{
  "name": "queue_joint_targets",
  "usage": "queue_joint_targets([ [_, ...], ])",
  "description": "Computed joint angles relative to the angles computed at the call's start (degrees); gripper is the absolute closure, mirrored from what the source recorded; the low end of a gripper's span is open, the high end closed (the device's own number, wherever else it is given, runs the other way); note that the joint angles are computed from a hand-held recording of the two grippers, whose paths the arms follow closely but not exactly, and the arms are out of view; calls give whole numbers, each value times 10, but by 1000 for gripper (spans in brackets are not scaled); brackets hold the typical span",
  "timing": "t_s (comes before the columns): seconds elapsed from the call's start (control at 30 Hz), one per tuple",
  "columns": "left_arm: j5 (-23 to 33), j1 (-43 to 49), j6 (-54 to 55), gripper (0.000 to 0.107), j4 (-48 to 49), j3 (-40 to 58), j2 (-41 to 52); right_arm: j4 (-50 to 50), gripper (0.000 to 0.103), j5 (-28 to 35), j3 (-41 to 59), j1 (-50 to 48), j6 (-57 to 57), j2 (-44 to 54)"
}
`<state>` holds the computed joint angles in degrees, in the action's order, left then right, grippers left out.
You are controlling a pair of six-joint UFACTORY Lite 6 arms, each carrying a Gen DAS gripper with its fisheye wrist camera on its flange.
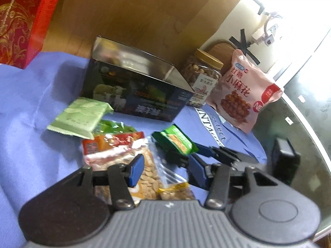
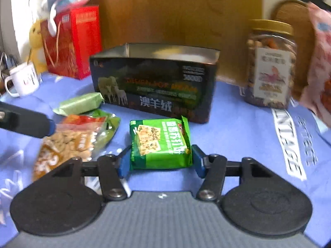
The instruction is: Organize snacks
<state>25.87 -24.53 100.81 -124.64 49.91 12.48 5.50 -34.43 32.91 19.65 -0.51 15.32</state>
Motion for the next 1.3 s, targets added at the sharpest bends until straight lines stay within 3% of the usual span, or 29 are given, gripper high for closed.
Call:
queue_joint_targets([
  [0.07, 13, -6, -28, 59, 23, 4, 6, -47, 42, -25, -76, -18, 72, -63],
  [0.2, 28, -40, -48, 47, 31, 4, 11, -71, 42, -56, -218, -10, 140, -214],
  [0.33, 47, -69, -2, 39, -25, -38, -17, 106, 42, -35, -270, 141, 50, -313],
  [0.37, 48, -74, 17, 43, -47, -55, -30, 142, 42, -46, -269, 180, 41, -309],
  [0.47, 14, -84, 90, 71, -137, -111, -74, 246, 42, -94, -245, 277, 10, -261],
  [0.63, 71, 13, 50, 73, -65, -216, -144, 278, 38, -140, -162, 360, 21, -120],
  [0.8, 85, 121, 0, 72, 69, -231, -130, 147, 34, -89, -109, 323, 83, -58],
  [0.9, 134, 174, -27, 71, 138, -224, -104, 183, 31, -76, -85, 344, 37, -37],
  [1.07, 135, 185, -6, 71, 142, -225, -105, 203, 27, -50, -47, 345, -14, -12],
  [1.2, 124, 175, 7, 76, 125, -230, -121, 223, 34, -60, -41, 356, -28, -4],
  [1.3, 149, 187, -21, 82, 165, -219, -134, 251, 44, -74, -41, 374, -44, -12],
])
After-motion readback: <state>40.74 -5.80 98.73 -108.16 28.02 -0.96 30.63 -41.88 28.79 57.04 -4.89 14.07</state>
